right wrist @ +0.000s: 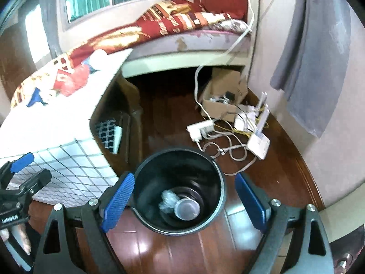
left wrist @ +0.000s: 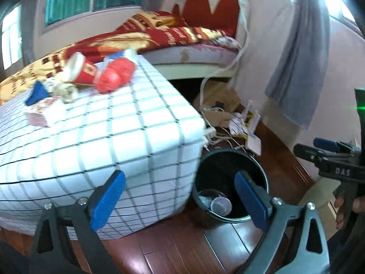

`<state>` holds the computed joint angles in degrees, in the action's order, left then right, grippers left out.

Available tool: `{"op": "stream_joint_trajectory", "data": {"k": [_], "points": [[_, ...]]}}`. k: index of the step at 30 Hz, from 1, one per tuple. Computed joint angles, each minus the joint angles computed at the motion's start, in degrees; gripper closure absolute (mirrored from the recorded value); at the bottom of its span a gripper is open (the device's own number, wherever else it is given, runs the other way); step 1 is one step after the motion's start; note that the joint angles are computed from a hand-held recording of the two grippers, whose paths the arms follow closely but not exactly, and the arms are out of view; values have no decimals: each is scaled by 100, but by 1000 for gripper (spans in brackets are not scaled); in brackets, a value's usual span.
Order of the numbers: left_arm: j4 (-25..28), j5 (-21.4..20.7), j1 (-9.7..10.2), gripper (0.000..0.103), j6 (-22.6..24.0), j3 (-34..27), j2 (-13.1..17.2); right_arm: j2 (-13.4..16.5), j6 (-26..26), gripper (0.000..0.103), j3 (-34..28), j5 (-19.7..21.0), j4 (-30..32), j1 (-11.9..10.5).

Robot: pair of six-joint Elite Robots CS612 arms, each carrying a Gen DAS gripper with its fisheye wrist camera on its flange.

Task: Collect trash
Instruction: 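Move both tools back to the table toward the milk carton and red bag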

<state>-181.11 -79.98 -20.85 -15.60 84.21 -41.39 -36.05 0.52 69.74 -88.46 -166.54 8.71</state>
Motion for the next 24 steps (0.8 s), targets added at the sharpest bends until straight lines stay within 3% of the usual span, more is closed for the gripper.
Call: {"op": "stream_joint_trajectory", "data": {"k": [12,18,24], "points": [[-406,1045,220,5,-370,290,-218,121,-265,12,-563,397,-107,348],[-459,1397,415,5,-600,377,-288,331,-417,12,-1057,710,-23,531],[-386,1583,575,5,-691,309,-274,690,-591,12,-1798,682,378,713]]}}
